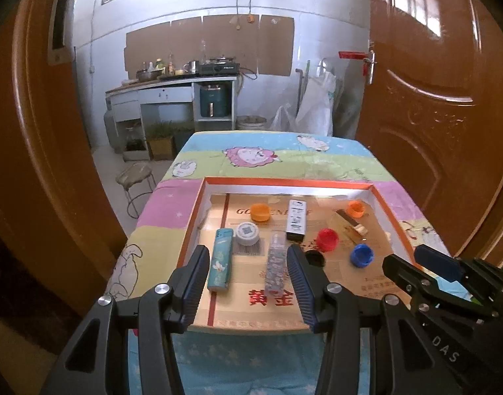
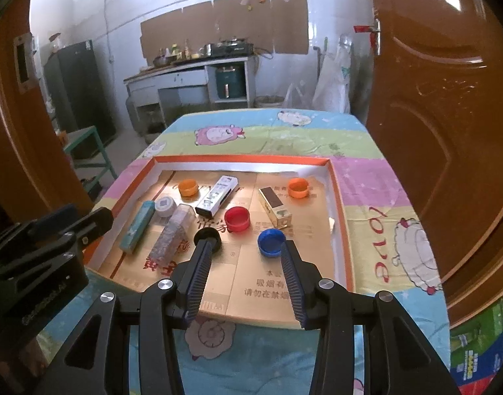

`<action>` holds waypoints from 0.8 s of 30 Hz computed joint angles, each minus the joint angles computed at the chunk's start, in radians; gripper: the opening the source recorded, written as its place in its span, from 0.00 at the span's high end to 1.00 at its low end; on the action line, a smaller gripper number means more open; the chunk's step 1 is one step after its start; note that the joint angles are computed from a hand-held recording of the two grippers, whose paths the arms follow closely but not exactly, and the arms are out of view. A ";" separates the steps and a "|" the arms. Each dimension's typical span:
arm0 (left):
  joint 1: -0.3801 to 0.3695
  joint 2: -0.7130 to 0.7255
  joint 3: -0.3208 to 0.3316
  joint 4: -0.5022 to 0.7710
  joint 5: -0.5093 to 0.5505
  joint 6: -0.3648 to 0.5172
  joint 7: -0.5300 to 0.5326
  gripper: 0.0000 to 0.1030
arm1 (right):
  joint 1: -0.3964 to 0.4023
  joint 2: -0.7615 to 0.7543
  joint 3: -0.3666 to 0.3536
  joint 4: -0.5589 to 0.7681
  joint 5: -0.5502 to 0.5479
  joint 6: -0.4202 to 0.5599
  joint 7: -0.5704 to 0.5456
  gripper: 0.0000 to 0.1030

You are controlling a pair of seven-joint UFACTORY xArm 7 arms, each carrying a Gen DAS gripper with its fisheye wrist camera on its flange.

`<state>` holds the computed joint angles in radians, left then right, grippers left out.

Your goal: Organize rigid objects

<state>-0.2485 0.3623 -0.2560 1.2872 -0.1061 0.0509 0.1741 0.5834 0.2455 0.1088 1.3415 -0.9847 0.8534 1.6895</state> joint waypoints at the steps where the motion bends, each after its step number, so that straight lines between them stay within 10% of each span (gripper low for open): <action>1: 0.012 -0.011 -0.015 -0.012 -0.007 -0.003 0.008 0.53 | 0.006 -0.006 0.001 -0.001 -0.004 0.012 0.007 0.56; 24: 0.136 -0.223 -0.186 -0.228 -0.300 -0.072 0.260 0.53 | 0.066 -0.098 0.096 -0.024 -0.056 0.228 0.086 0.56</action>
<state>-0.1123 0.1392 -0.4419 1.0592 -0.4062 -0.0215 0.4341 0.6493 0.1472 0.2049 1.3179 -1.0411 1.0810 1.7758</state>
